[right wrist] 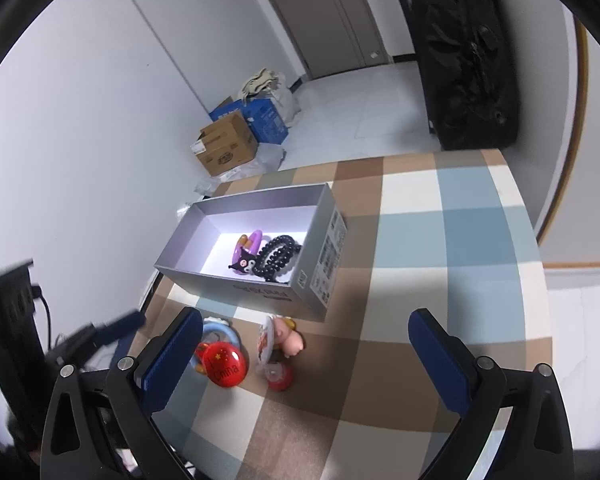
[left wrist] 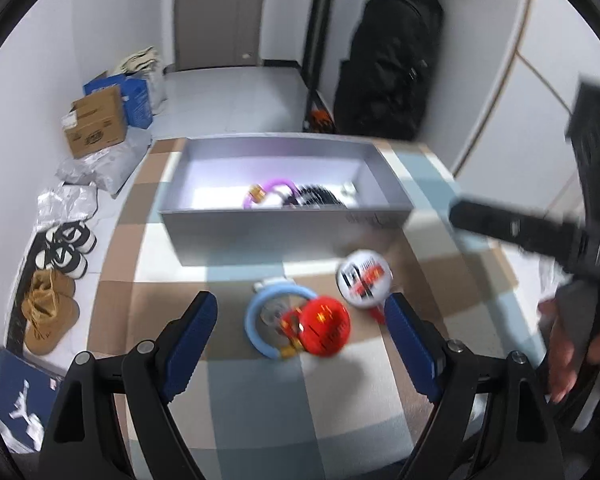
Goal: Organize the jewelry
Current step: 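Withdraw both open grippers from the box, then lower the left gripper onto the red 'China' ball and close it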
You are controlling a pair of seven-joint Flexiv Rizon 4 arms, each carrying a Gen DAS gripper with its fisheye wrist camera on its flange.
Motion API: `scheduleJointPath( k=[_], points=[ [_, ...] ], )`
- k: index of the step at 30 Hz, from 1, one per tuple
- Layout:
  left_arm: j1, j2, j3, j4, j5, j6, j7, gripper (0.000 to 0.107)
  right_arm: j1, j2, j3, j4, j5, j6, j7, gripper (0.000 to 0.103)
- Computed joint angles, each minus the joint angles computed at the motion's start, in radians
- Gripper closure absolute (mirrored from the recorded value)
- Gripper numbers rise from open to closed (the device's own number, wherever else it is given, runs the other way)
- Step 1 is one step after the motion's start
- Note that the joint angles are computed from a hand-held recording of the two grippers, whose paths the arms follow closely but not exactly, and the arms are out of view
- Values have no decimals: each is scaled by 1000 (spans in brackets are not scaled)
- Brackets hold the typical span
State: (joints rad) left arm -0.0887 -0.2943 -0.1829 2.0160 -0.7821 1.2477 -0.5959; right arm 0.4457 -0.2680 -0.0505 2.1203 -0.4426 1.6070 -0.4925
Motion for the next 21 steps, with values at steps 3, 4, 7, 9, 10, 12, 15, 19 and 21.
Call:
scheduleJointPath(
  k=[3,4,7,9,10,12,15,19,21],
  points=[
    [-14,-2,12,8,51,28,-2,24,20,8,-27,11,-13,7,17,0],
    [-19,-5,16,9,70,44,-13,24,27,10,-37,15,-22,9,23,0],
    [-25,-13,16,21,134,127,-45,24,28,14,-41,19,-32,10,31,0],
    [-14,-13,5,25,156,127,-49,24,18,12,-29,15,-29,3,27,0],
    [-11,-14,1,26,165,125,-51,24,19,13,-31,17,-33,2,30,0],
    [-14,-18,15,19,206,107,-78,24,19,15,-35,22,-39,1,36,0],
    [-26,-29,43,-1,272,75,-138,24,20,20,-42,30,-48,8,49,0],
    [-53,-47,92,-26,392,77,-243,25,32,28,-64,43,-68,19,66,0],
    [-61,-53,104,-27,445,99,-273,25,26,29,-61,47,-68,22,67,0]
  ],
)
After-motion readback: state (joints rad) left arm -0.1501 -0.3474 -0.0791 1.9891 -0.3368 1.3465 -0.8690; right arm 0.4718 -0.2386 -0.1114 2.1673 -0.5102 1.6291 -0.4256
